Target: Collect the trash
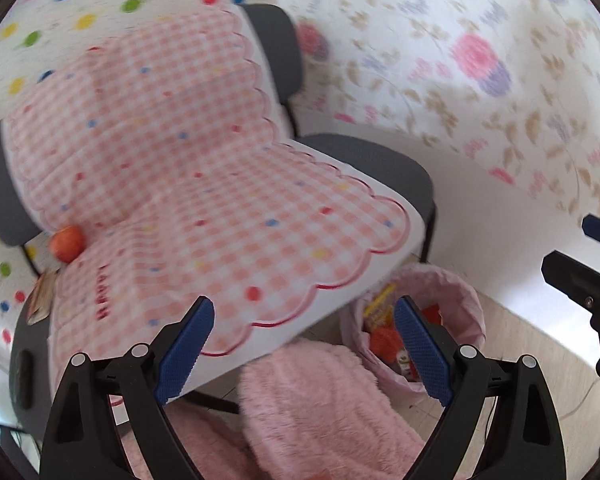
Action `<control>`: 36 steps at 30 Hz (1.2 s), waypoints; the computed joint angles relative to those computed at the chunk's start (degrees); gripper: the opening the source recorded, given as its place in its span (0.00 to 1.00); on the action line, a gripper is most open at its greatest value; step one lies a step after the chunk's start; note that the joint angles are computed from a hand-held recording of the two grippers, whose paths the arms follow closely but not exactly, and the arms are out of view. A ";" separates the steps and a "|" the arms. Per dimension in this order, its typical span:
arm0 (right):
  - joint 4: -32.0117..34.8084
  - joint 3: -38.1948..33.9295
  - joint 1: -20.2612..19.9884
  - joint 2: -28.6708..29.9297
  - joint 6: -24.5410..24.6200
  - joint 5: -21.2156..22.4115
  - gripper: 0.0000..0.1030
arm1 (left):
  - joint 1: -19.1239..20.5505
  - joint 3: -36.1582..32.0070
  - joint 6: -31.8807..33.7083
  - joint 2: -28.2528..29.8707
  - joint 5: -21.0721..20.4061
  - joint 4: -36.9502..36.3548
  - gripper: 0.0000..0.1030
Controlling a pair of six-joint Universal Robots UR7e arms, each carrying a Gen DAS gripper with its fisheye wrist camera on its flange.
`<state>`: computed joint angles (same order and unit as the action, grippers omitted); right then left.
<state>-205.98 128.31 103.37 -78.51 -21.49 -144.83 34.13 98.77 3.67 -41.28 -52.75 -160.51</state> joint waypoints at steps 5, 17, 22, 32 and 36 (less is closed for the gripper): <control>1.01 -3.12 1.60 3.02 -2.14 2.42 0.94 | 0.46 1.31 -1.69 -3.00 4.33 -1.72 0.88; 3.42 -9.78 3.54 9.65 -5.77 8.46 0.94 | 2.64 3.11 -6.87 -7.47 13.36 0.79 0.88; 6.27 -11.24 3.11 11.35 -4.42 10.11 0.94 | 3.74 3.57 -9.42 -8.48 14.41 3.04 0.89; 9.46 -14.61 3.20 15.11 -3.89 11.29 0.94 | 6.06 4.56 -14.21 -11.41 17.08 6.93 0.88; 10.08 -15.73 3.47 16.05 -4.51 10.98 0.94 | 6.52 4.33 -14.45 -11.59 17.12 7.16 0.89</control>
